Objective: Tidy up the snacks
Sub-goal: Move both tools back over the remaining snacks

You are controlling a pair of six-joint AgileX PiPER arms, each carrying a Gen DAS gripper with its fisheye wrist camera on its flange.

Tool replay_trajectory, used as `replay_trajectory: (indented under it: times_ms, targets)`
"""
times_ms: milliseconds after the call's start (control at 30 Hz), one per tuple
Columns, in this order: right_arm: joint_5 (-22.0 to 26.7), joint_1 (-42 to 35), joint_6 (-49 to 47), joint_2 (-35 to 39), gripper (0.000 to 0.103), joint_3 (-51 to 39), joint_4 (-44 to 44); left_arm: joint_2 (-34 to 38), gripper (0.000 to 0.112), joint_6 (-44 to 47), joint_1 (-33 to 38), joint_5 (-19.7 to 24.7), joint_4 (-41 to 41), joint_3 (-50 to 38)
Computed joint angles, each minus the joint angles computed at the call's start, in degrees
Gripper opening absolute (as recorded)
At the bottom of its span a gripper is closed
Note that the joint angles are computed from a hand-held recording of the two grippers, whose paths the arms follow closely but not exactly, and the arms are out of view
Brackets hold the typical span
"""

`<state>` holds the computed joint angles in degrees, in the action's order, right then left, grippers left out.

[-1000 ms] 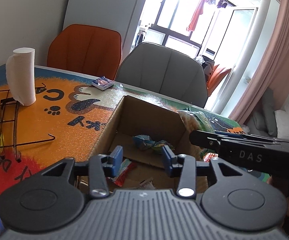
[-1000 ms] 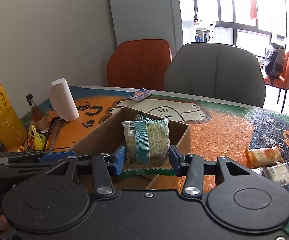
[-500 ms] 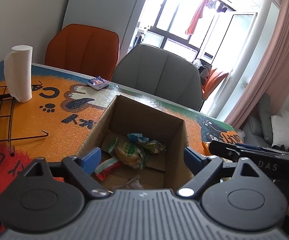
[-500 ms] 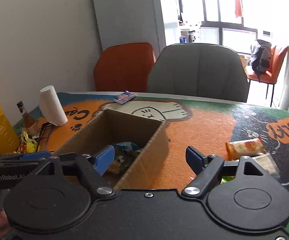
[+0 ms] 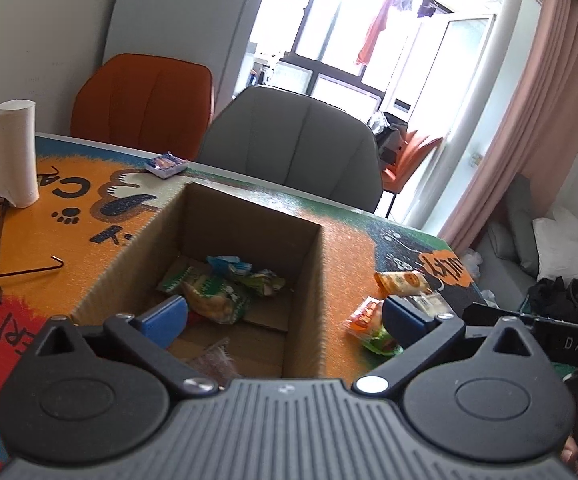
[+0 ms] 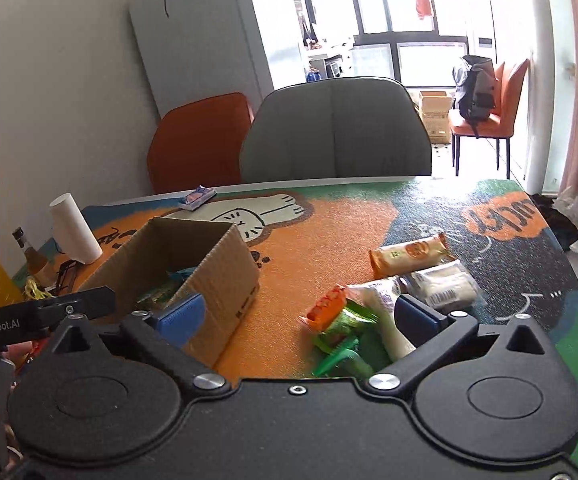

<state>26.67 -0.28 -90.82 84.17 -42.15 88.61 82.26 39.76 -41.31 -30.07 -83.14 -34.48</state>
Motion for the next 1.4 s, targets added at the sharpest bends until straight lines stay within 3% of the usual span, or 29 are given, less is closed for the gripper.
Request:
replay_trajectory:
  times_ms: [333,600,700,767,967,1400]
  targets:
    - [5.80,-10.18,0.66,-0.19,0.103,1.37,-3.35,3.80,0.103,12.28,-5.23,0.25,-10.75,-6.42]
    - [9.48,-16.47,-4.35,1.65,0.103,2.35,-1.64,7.75,0.101,8.07,-9.16,-0.32,-5.93,-9.33]
    - [10.89,-18.07,-5.40,2.43,0.096,2.32,-2.05,9.68,0.096,5.77,-9.68,0.14,-4.14,-10.74]
    - [11.88,-18.83,-5.32,3.19,0.089,1.94,-3.02,10.87,0.090,4.93,-9.52,0.93,-3.66,-11.48]
    - [13.20,-20.15,-5.12,4.95,0.084,1.18,-5.12,14.43,0.076,2.61,-8.18,4.20,-2.09,-13.14]
    - [12.94,-18.93,-3.84,12.09,0.076,-3.29,-6.03,23.63,0.065,-5.55,-3.85,10.45,5.24,-18.60]
